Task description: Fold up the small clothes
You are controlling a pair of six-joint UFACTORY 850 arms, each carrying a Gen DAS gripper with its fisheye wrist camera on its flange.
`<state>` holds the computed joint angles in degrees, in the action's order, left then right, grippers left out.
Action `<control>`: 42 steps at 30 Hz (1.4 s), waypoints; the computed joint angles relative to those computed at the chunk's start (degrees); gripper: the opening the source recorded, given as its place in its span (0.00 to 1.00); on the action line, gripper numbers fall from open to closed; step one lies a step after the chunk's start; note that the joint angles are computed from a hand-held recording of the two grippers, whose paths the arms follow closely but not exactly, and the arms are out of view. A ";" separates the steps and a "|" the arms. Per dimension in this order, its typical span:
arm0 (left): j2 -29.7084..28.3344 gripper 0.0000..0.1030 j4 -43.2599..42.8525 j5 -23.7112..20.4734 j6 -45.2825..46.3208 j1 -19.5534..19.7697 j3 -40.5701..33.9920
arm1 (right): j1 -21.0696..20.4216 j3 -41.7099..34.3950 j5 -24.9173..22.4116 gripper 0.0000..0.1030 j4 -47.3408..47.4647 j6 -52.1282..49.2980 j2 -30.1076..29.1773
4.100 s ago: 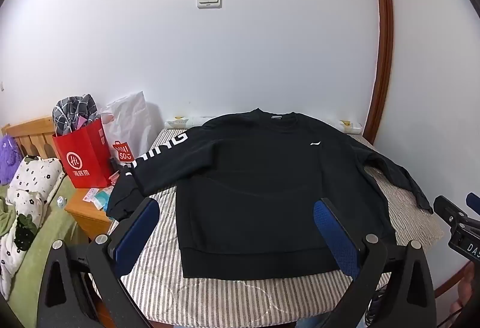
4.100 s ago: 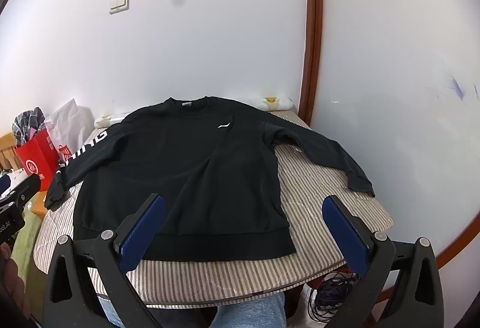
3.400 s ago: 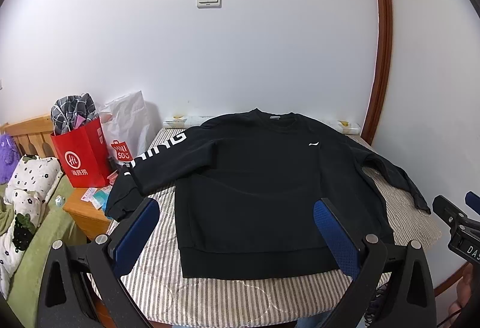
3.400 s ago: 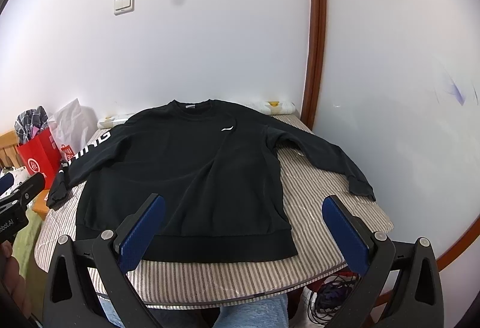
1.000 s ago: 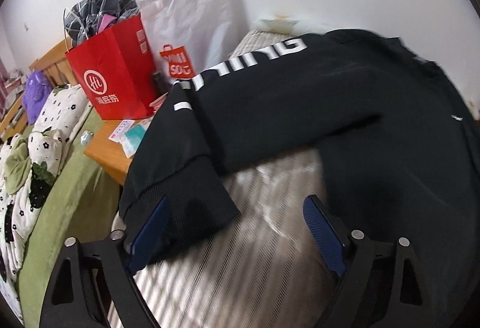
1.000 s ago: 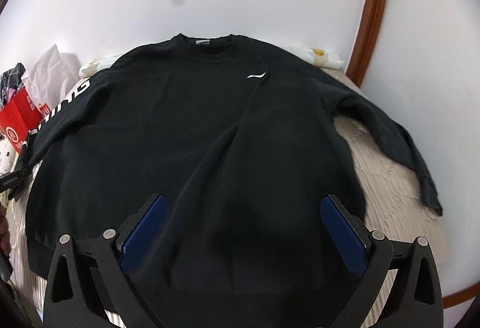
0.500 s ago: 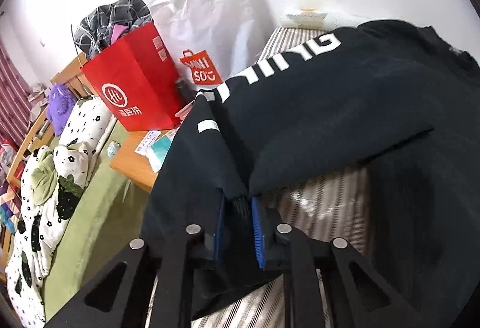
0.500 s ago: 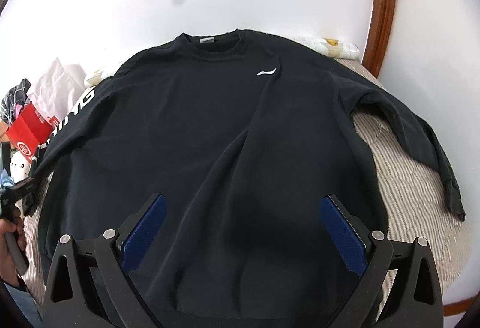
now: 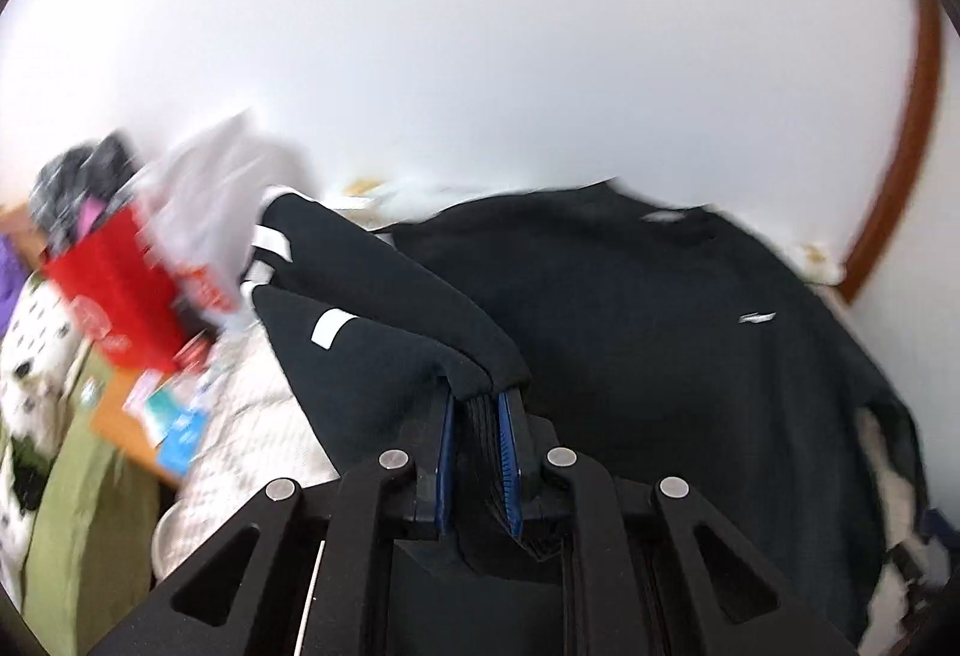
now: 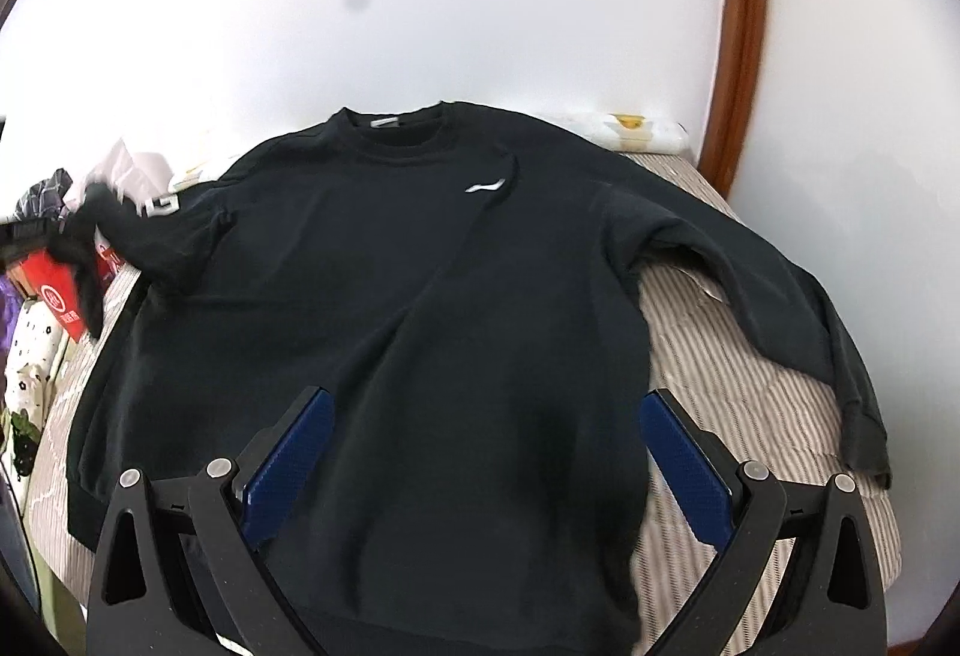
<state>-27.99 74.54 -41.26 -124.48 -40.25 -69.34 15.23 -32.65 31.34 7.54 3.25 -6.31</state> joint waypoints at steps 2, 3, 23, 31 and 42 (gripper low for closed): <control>-3.28 0.13 0.28 -0.10 2.88 -0.85 -5.57 | -1.26 0.70 0.19 0.98 -1.13 0.46 0.29; -4.74 0.13 -0.06 -0.16 4.27 -1.08 -7.82 | -1.93 1.22 0.58 0.98 -1.87 0.75 0.47; -31.57 0.65 -22.88 3.94 37.63 -2.49 -45.12 | -11.62 4.42 1.91 0.98 -6.73 2.53 -3.07; -14.97 0.68 -9.18 4.85 19.87 -1.74 -19.41 | -4.31 2.97 2.62 0.98 -0.16 -3.12 -1.00; -4.93 0.68 -7.07 7.68 13.63 4.13 2.28 | 4.43 -16.47 -6.28 0.76 1.92 -9.40 -13.20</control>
